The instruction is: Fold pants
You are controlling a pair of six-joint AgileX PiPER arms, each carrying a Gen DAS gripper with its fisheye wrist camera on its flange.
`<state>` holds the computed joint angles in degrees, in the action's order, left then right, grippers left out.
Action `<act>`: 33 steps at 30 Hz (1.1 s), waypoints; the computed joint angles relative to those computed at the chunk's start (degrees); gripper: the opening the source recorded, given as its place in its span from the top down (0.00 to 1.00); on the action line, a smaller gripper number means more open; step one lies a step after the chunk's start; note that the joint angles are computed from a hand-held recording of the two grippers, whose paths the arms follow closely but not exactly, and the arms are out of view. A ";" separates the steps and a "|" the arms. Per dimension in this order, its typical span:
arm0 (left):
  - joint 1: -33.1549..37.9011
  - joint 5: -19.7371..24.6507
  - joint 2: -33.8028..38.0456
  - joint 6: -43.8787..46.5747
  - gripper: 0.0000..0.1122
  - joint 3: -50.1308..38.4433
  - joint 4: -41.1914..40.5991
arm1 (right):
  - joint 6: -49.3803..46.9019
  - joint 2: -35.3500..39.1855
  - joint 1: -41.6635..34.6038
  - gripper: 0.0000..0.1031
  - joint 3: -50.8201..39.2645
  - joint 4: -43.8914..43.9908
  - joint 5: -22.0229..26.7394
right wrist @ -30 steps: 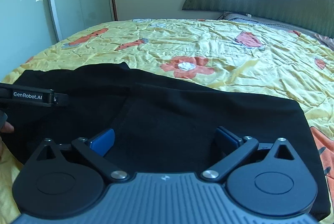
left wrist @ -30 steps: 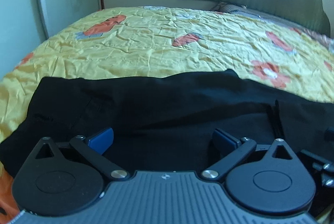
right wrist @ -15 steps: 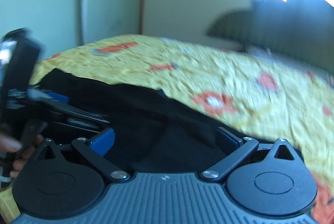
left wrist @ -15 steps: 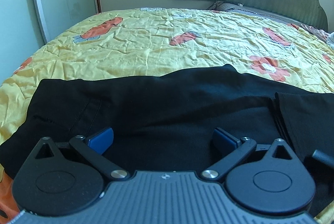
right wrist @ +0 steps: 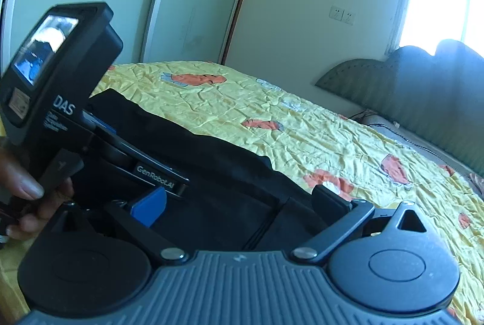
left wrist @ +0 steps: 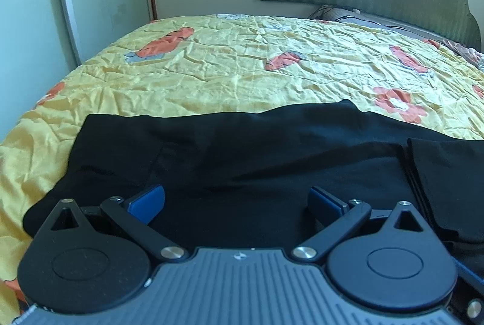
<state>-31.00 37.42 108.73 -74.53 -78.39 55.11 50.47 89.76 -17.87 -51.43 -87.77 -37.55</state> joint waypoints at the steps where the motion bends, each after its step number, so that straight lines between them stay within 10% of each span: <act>1: 0.14 0.22 -0.46 0.06 0.09 0.28 -0.37 | -0.49 -0.16 0.28 0.00 0.42 0.77 0.29; 15: 9.41 -3.64 -18.19 4.82 0.09 12.82 -12.32 | -8.79 -6.15 8.37 0.13 7.73 2.48 -2.23; 33: 23.20 -10.69 -24.82 27.11 0.10 19.98 -44.10 | -39.16 -2.00 29.41 0.25 11.13 27.09 8.70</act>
<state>-7.80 26.72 83.91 -47.42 -58.41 11.01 11.31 87.75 11.54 -40.29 -60.68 -28.85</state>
